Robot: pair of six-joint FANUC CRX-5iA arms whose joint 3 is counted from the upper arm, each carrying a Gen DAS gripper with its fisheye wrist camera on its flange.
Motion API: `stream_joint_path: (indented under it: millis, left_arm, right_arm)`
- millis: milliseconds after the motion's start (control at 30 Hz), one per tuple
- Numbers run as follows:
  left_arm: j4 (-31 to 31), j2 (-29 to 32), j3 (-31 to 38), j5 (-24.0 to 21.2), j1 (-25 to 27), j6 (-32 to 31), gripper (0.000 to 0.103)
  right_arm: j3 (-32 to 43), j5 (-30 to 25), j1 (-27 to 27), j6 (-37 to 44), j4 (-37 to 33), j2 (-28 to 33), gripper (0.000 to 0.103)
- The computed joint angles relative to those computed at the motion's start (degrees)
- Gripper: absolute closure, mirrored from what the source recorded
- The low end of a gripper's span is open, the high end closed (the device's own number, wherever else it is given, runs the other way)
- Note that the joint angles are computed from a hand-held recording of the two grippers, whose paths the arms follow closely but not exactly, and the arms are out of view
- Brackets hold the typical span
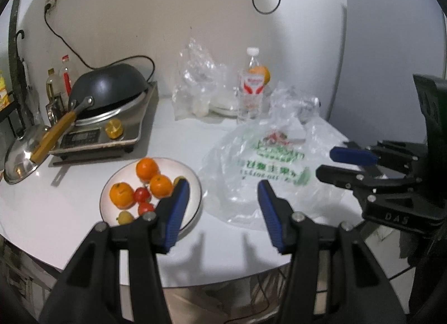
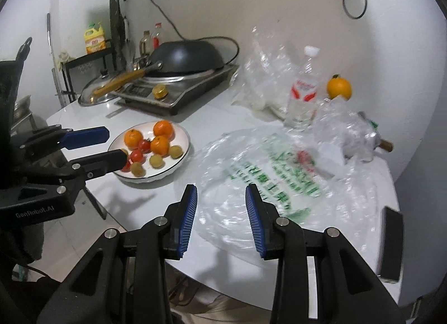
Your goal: Organize fruits
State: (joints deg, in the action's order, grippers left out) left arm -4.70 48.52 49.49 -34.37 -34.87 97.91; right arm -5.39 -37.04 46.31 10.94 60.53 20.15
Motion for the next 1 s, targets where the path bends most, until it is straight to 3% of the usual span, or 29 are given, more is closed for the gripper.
stream_joint_path:
  millis: [200,333,700,833,1000]
  left_arm:
    - [-2.23,-1.54,0.11,1.21,-0.78,2.92,0.051]
    - [-6.20,-3.14,0.41,1.53,-1.69,5.16,0.051]
    - [-13.30,-8.07,-1.21,5.24,-4.04,7.57,0.049]
    - [-16.36,-10.24,-2.75,7.46,-4.80,9.22,0.034]
    - [-20.43,-12.57,-3.65,9.17,-5.56,11.80,0.024]
  right_arm:
    - [-3.69,-1.57,-0.16,-5.03,6.96,-3.63,0.064]
    - [-6.50,-1.70,-0.54,-10.76,13.35,-6.22,0.052]
    - [-10.42,-6.73,0.03,-19.86,25.51,-11.76,0.050]
    - [-10.90,-9.01,1.00,-20.73,27.22,-12.74,0.048]
    - [-11.53,-12.20,1.86,-23.07,30.93,-13.97,0.046]
